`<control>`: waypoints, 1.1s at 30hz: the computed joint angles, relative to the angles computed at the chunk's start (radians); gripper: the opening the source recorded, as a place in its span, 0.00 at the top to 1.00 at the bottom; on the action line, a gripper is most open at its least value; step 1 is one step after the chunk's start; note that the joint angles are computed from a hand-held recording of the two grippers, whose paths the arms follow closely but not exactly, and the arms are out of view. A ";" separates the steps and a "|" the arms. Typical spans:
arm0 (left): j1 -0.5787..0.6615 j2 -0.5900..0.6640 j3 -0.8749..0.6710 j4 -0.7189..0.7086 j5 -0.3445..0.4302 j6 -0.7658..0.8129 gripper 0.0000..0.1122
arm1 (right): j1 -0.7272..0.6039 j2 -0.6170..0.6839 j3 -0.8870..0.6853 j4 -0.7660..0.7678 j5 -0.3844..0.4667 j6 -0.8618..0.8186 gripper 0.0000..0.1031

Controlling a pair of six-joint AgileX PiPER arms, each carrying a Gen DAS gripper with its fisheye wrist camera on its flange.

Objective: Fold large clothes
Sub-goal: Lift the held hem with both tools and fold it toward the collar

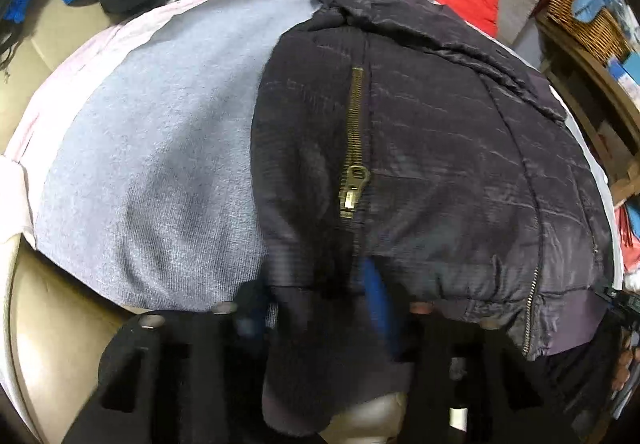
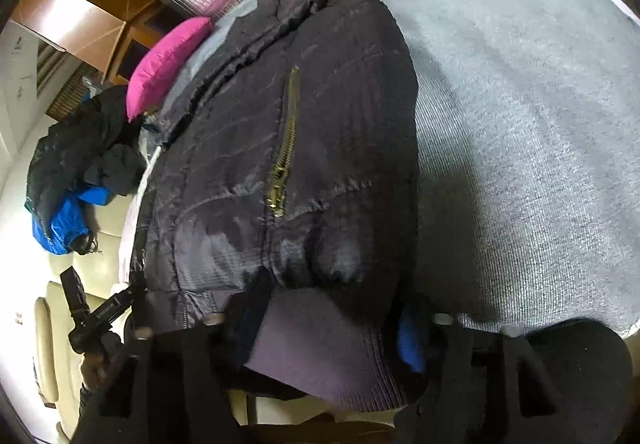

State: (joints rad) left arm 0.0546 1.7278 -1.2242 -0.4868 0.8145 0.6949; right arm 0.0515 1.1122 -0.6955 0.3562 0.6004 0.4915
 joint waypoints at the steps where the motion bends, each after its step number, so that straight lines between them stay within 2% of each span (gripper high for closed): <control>1: -0.008 -0.012 0.004 0.035 -0.021 -0.012 0.87 | -0.009 0.003 0.002 0.019 0.006 -0.020 0.80; 3: 0.022 -0.005 -0.022 -0.005 0.029 0.014 0.87 | -0.053 -0.002 0.014 0.109 0.021 -0.120 0.83; 7: 0.096 -0.025 -0.046 -0.106 0.120 0.093 0.88 | -0.054 -0.024 -0.005 0.110 0.051 -0.140 0.84; 11: 0.135 -0.056 -0.065 -0.158 0.195 0.139 0.88 | -0.101 -0.071 0.003 0.205 0.091 -0.231 0.84; 18: 0.212 -0.032 -0.170 -0.258 0.351 0.149 0.88 | -0.254 -0.158 0.014 0.416 0.189 -0.439 0.85; 23: 0.216 0.010 -0.223 -0.289 0.372 0.130 0.88 | -0.341 -0.195 0.002 0.520 0.244 -0.537 0.85; 27: 0.190 0.030 -0.206 -0.245 0.340 0.092 0.88 | -0.344 -0.166 0.030 0.539 0.228 -0.561 0.85; 33: 0.218 0.021 -0.221 -0.309 0.374 0.125 0.88 | -0.359 -0.193 0.021 0.564 0.233 -0.572 0.85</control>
